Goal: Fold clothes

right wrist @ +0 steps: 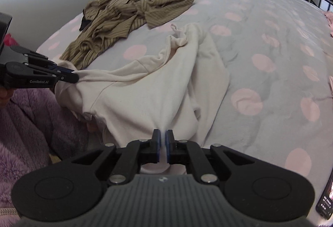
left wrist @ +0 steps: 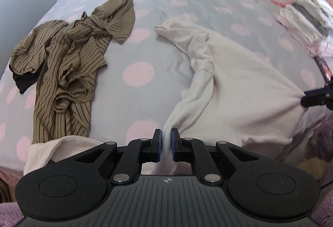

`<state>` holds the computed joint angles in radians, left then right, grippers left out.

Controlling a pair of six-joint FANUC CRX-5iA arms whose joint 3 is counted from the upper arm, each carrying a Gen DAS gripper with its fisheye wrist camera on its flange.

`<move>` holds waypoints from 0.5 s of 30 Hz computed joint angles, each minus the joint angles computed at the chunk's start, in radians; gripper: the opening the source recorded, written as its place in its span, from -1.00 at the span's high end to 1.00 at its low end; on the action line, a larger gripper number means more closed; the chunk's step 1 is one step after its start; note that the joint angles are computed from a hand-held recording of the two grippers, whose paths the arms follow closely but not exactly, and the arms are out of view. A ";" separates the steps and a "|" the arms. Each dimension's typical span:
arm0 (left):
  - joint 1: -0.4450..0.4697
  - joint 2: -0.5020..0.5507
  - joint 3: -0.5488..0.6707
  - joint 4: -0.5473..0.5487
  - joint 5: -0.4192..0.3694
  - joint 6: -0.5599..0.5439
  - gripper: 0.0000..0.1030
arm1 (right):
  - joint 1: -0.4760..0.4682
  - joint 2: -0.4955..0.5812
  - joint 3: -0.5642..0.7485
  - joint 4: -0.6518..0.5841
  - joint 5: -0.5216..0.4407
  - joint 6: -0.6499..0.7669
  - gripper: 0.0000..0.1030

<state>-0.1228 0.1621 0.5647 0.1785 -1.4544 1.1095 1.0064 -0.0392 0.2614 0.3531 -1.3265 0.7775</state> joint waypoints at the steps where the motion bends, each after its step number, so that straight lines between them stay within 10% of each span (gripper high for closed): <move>1: -0.005 -0.001 0.004 -0.012 -0.003 0.001 0.79 | -0.005 0.008 0.013 -0.007 -0.010 0.015 0.77; 5: -0.020 0.005 0.031 -0.033 0.001 0.026 0.45 | -0.028 0.035 0.069 -0.029 -0.058 0.071 0.68; 15: -0.090 0.080 0.072 0.037 0.132 0.045 0.40 | -0.093 0.118 0.219 -0.021 -0.123 0.245 0.30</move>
<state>-0.2123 0.2418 0.6366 0.2153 -1.3221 1.1548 0.9136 0.0786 0.4805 0.3319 -1.4495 1.0225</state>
